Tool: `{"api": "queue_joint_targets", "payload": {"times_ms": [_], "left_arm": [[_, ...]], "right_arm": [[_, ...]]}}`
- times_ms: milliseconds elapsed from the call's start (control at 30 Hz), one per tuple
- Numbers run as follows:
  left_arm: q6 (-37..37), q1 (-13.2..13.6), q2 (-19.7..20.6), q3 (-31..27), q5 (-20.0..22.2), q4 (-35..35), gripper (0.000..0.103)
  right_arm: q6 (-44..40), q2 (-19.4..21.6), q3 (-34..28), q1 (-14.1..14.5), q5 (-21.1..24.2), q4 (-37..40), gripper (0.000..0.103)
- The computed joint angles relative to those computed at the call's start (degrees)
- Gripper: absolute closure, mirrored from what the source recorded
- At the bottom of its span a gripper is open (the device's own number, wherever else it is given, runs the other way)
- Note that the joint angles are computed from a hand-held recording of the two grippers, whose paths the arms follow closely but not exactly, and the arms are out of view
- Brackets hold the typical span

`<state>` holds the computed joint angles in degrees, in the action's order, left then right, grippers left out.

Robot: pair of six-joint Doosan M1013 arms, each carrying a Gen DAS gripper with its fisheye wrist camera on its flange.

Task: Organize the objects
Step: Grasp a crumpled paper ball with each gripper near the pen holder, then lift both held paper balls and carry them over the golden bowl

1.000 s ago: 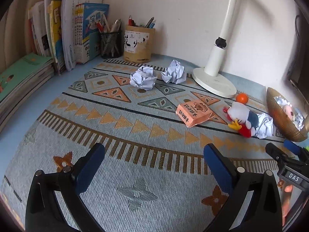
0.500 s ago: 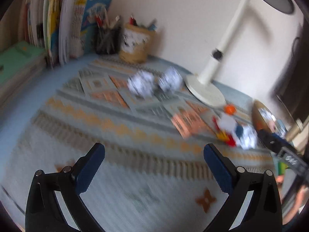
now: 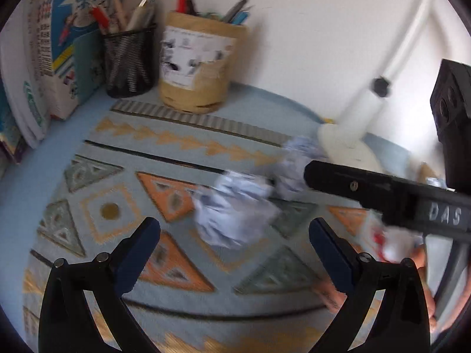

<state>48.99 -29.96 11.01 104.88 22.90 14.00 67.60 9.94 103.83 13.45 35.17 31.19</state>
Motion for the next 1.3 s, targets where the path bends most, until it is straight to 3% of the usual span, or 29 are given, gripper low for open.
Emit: {"api": "queue_joint_targets", "payload": {"times_ms": [67,167,233,300,400,500,633,800,900,1000,1133,1167,1300], "left_arm": [[1.0,0.6,0.4,-0.2,-0.8,-2.4,0.008],[7.1,1.4,1.1,-0.9,-0.5,-9.5,0.031],[7.4,1.3,1.1,-0.8,-1.1,-9.3,0.043],[10.2,1.3,0.7,-0.2,-2.7,-11.6,0.056],[9.0,0.8,0.2,-0.1,-2.5,-9.3,0.058],[7.2,-0.4,-1.5,1.0,-3.5,-7.3,0.058],[2.3,-4.2,-5.1,3.2,-4.8,-1.8,0.058],[1.7,-9.4,-8.0,5.9,-7.9,-2.7,0.058],[-10.9,-13.4,-7.6,6.7,-8.6,8.2,0.058],[-16.3,-15.6,-5.5,6.6,-9.3,9.4,0.058],[-29.9,-19.3,-3.7,5.3,-3.8,25.0,0.058],[-32.6,-20.3,-3.2,4.8,-1.2,29.6,0.058],[-29.5,-20.5,-2.4,4.1,0.5,27.9,0.057]], "right_arm": [[2.9,1.8,-1.2,0.1,-0.2,-0.5,0.034],[1.1,3.4,-2.0,-0.4,0.2,3.1,0.034],[1.3,4.3,-2.4,-0.4,1.4,3.4,0.053],[-0.9,4.3,-1.7,-0.5,0.6,5.9,0.056],[0.7,3.5,-1.1,-0.3,-1.0,4.4,0.059],[-2.2,1.9,0.2,-1.4,0.1,8.4,0.059],[-5.3,-2.7,3.6,-3.1,0.3,11.2,0.059],[-12.9,-12.5,12.1,-7.6,0.2,14.5,0.058],[-14.0,-19.7,18.5,-10.7,-4.0,10.9,0.056],[-12.5,-23.7,23.3,-14.6,-6.4,5.5,0.056],[-10.3,-24.8,26.8,-19.2,-6.3,0.6,0.056],[-12.5,-24.7,27.2,-20.2,-5.8,2.3,0.056],[-19.1,-24.0,27.8,-23.1,-2.1,9.6,0.049]]}}
